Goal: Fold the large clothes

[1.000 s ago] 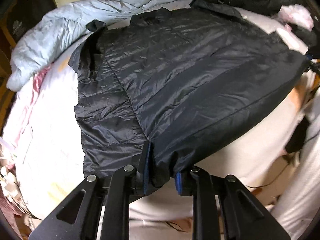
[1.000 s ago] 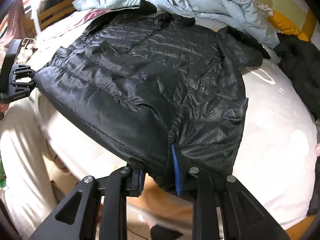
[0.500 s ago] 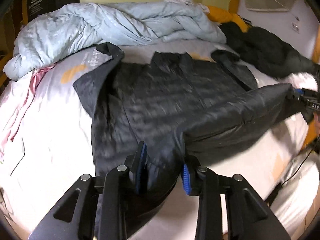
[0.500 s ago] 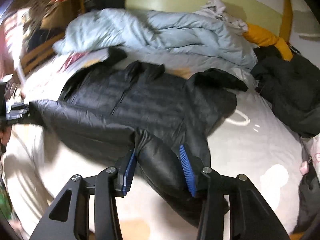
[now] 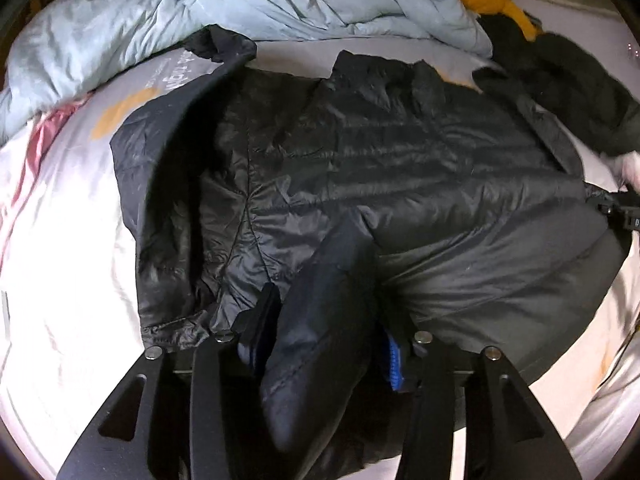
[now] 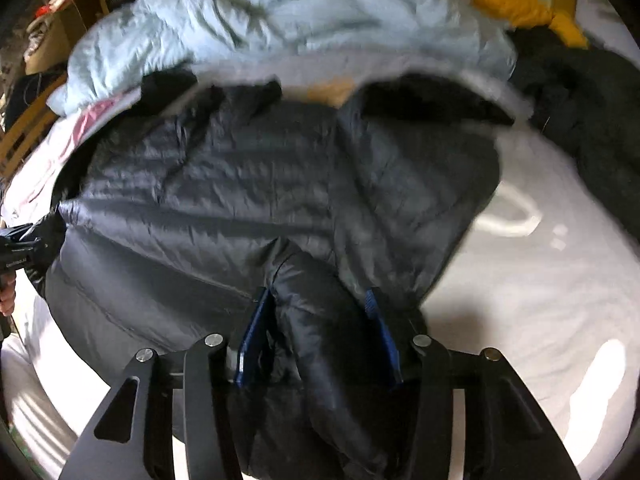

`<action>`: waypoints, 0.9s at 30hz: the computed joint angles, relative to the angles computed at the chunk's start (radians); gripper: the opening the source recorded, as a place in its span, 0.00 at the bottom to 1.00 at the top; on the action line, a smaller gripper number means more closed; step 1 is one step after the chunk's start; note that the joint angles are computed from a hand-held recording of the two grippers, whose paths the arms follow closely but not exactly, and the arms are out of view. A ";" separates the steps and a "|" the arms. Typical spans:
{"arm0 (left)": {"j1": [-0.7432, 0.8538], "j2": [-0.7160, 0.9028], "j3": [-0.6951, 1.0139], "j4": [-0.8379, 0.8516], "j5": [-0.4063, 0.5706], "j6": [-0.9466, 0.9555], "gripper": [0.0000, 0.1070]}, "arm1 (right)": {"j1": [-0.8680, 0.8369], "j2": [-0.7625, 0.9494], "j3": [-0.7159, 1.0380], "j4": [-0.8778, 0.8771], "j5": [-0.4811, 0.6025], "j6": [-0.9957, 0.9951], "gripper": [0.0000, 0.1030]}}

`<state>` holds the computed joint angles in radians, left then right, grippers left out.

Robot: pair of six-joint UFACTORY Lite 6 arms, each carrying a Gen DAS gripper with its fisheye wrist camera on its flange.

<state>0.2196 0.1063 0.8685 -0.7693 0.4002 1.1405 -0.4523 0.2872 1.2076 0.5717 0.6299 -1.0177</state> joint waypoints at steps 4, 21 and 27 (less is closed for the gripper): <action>0.003 -0.015 -0.024 0.009 -0.015 0.005 0.55 | 0.003 0.029 0.004 -0.026 0.001 0.013 0.49; 0.176 -0.541 -0.320 -0.869 0.021 0.855 0.85 | -0.246 -0.378 -0.257 0.485 -0.040 -0.485 0.63; 0.217 -0.410 -0.225 -0.677 0.127 0.597 0.85 | -0.300 -0.355 -0.217 0.488 0.083 -0.456 0.63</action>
<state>0.4362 -0.3035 0.6430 -1.4460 0.5274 1.7370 -0.7526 -0.0682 0.9902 1.0594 0.7132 -1.4733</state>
